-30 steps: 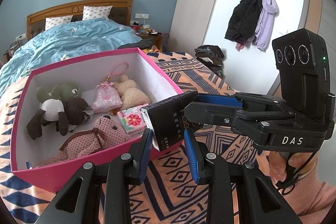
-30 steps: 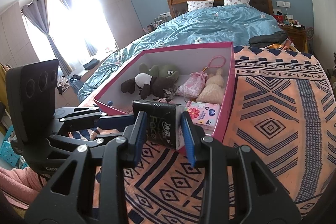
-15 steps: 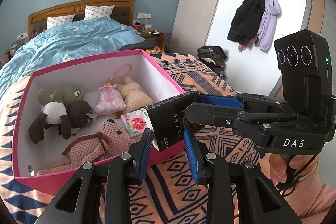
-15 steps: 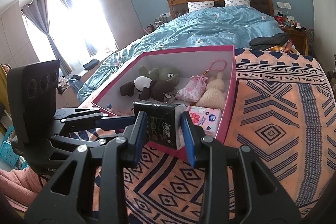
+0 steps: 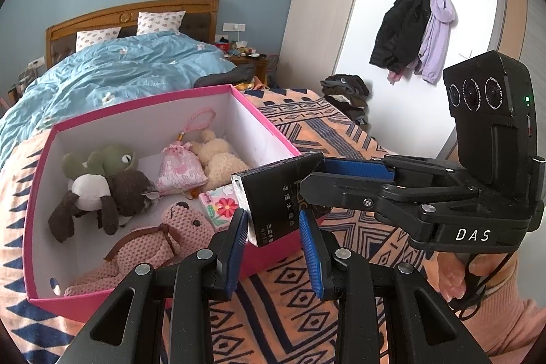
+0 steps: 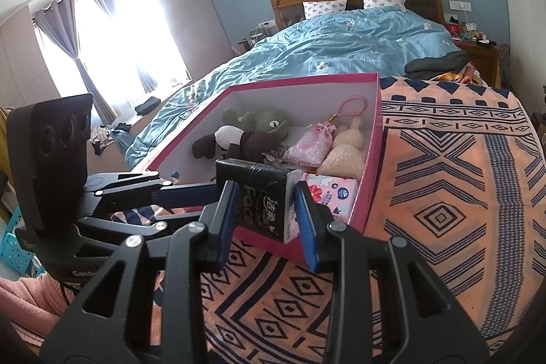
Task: Organize objects
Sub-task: 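Lower the black tissue pack into the magenta box with the right tool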
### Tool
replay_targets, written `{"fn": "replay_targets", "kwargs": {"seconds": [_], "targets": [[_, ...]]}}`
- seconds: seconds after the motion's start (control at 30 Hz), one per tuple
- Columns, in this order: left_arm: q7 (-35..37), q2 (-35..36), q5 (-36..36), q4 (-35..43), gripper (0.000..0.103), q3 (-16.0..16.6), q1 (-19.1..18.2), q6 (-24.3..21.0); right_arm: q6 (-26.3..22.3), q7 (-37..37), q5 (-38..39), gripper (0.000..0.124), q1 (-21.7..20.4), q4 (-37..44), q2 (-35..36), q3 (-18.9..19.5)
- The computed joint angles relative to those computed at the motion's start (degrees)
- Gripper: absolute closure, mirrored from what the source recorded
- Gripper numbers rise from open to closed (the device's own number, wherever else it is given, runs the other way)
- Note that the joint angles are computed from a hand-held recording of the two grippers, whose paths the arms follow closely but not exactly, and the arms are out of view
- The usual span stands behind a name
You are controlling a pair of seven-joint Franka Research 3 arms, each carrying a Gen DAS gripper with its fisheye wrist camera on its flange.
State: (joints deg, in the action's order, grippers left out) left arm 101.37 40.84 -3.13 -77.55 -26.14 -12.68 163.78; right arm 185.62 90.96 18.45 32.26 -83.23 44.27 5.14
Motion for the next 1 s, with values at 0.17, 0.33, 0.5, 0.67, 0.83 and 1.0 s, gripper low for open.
{"fn": "replay_targets", "kwargs": {"seconds": [0.17,0.33,0.5,0.67,0.83,1.0], "targets": [[-0.1,0.0,0.1,0.0,0.072,0.0,0.0,0.0,-0.2,0.0,-0.2,0.087,-0.3,0.3,0.2,0.2],[-0.3,0.6,0.2,1.5,0.071,0.4,-0.4,-0.9,-0.3,-0.3,-0.3,0.087,-0.8,0.5,0.3,0.8],[-0.3,1.2,0.3,2.8,0.071,0.8,-0.7,-1.5,-0.9,-0.1,-0.4,0.087,-0.6,1.6,0.9,0.2],[-0.3,1.4,0.3,3.2,0.071,1.0,-0.9,-1.8,-1.5,0.2,-0.6,0.087,-0.3,2.5,1.3,-0.4],[-0.5,1.7,0.4,4.0,0.071,1.4,-1.2,-2.2,-2.6,0.8,-0.9,0.087,0.0,3.9,2.0,-1.1],[-0.6,2.6,0.5,5.6,0.071,1.9,-1.7,-3.3,-3.4,1.4,-1.3,0.087,0.0,5.1,2.6,-1.4]]}}
